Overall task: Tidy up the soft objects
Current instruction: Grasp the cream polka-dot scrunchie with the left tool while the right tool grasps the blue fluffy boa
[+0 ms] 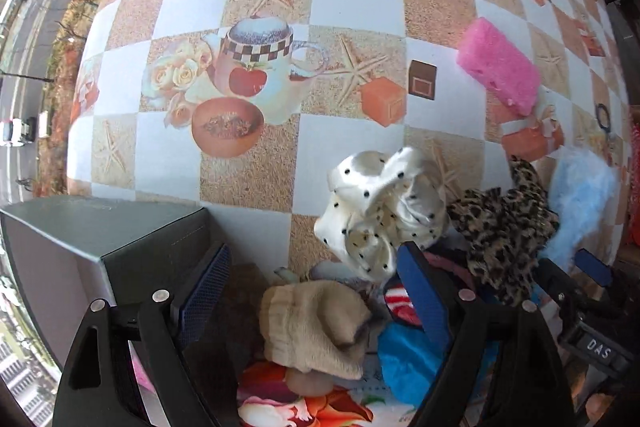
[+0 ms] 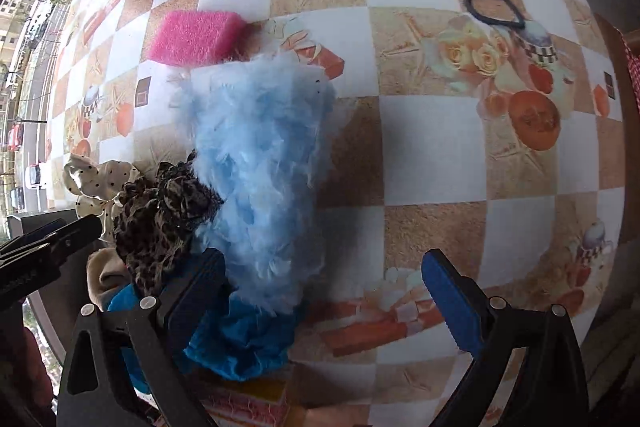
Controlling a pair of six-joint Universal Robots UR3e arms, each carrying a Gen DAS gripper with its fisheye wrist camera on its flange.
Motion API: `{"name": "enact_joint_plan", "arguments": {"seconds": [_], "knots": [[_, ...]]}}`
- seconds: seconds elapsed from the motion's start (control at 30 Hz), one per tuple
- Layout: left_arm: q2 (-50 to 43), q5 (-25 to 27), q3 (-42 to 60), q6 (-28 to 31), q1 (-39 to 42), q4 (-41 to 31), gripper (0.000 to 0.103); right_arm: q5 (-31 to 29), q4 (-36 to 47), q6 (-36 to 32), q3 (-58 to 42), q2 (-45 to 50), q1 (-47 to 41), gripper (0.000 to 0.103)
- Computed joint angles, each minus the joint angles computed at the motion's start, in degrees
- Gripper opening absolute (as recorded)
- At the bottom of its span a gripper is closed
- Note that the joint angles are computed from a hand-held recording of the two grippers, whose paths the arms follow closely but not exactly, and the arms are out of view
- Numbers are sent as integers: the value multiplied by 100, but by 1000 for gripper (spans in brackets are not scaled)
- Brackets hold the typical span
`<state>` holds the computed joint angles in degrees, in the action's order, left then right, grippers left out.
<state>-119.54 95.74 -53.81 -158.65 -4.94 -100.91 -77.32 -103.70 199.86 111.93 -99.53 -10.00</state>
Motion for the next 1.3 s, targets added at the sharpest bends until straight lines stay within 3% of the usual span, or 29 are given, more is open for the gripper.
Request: {"name": "enact_joint_plan", "arguments": {"seconds": [0.07, 0.17, 0.3, 0.37, 0.5, 0.57, 0.67, 0.77, 1.0, 1.1, 1.3], "knots": [[-242, -109, 205, -129, -29, -154, 87, 24, -282, -90, 159, 130, 22, 99], [-370, -1, 190, -281, -129, 30, 87, -390, -274, -76, 338, 81, -79, 99], [-517, 43, 103, -257, -183, 253, 88, -914, 148, -329, 982, -920, -1124, 99], [-609, -1, 150, -314, -145, 295, 95, -1135, 530, -725, 1208, -1475, -1807, 99], [-704, -139, 235, -302, -61, 366, 97, -643, 1516, -1930, 1558, -2992, -3497, 99], [-704, -143, 257, -299, -52, 406, 97, -410, 1786, -2296, 1530, -3327, -3802, 99], [-551, -216, 202, -275, -25, 563, 96, -353, 1590, -2466, 1469, -3223, -3626, 99], [-446, -422, 238, -189, 39, 612, 97, -343, 1040, -2149, 1361, -2637, -2972, 99], [-1285, -393, 1096, -481, -37, 193, 97, -569, 22, -1636, 1307, -1292, -2035, 100], [-1461, -425, 1312, -519, -31, 145, 99, -972, -269, -1361, 1110, -863, -1557, 102], [-1507, -516, 1162, -484, 113, 282, 103, -924, -532, -1352, 888, -453, -1512, 103]]}}
